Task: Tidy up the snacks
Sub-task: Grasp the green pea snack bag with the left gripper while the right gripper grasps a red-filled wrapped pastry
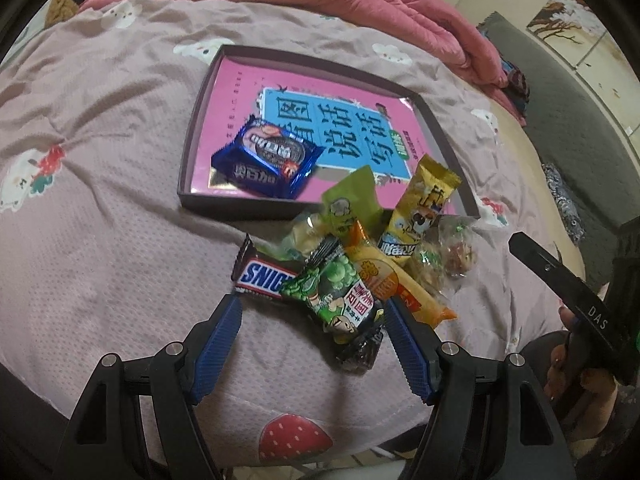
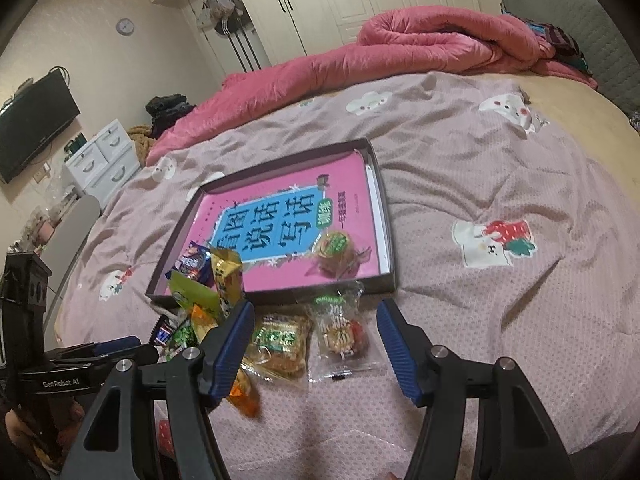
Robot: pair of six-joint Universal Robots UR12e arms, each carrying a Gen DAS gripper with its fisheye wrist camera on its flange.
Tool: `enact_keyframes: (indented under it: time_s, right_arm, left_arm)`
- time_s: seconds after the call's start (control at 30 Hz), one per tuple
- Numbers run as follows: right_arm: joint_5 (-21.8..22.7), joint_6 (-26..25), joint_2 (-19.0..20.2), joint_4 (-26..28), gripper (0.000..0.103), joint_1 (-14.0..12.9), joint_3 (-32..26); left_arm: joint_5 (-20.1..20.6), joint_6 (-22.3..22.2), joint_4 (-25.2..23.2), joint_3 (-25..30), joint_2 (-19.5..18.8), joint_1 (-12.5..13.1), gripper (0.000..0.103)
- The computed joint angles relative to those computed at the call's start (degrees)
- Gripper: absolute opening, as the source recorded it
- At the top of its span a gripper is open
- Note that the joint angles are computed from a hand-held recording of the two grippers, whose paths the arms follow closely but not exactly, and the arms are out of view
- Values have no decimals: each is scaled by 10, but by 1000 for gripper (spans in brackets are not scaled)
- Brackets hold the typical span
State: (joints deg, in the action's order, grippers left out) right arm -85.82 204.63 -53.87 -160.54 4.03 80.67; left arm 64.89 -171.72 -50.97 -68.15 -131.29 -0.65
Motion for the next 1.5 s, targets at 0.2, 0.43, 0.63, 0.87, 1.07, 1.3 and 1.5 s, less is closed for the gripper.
enact_keyframes:
  time_s: [0.2, 0.43, 0.63, 0.87, 1.07, 1.3, 1.5]
  right_arm:
    - [12, -3, 5, 35, 63, -2, -8]
    - [22, -5, 14, 64, 62, -3, -19]
    - [30, 0, 20, 78, 60, -6, -27]
    - [29, 0, 31, 98, 49, -5, -42]
    - [22, -13, 41, 115, 43, -3, -57]
    - [4, -39, 51, 140, 43, 2, -75]
    - [-10, -60, 54, 145, 40, 6, -79]
  left_arm:
    - [-8, -14, -20, 5, -5, -1, 75]
    - [-20, -26, -36, 16, -13, -2, 61]
    - [-26, -33, -61, 33, -24, -7, 48]
    - [-14, -45, -74, 50, -34, -16, 48]
    - [0, -59, -74, 61, -41, -22, 48]
    - [23, -65, -64, 61, -41, -27, 46]
    - [28, -69, -59, 57, -39, -25, 34]
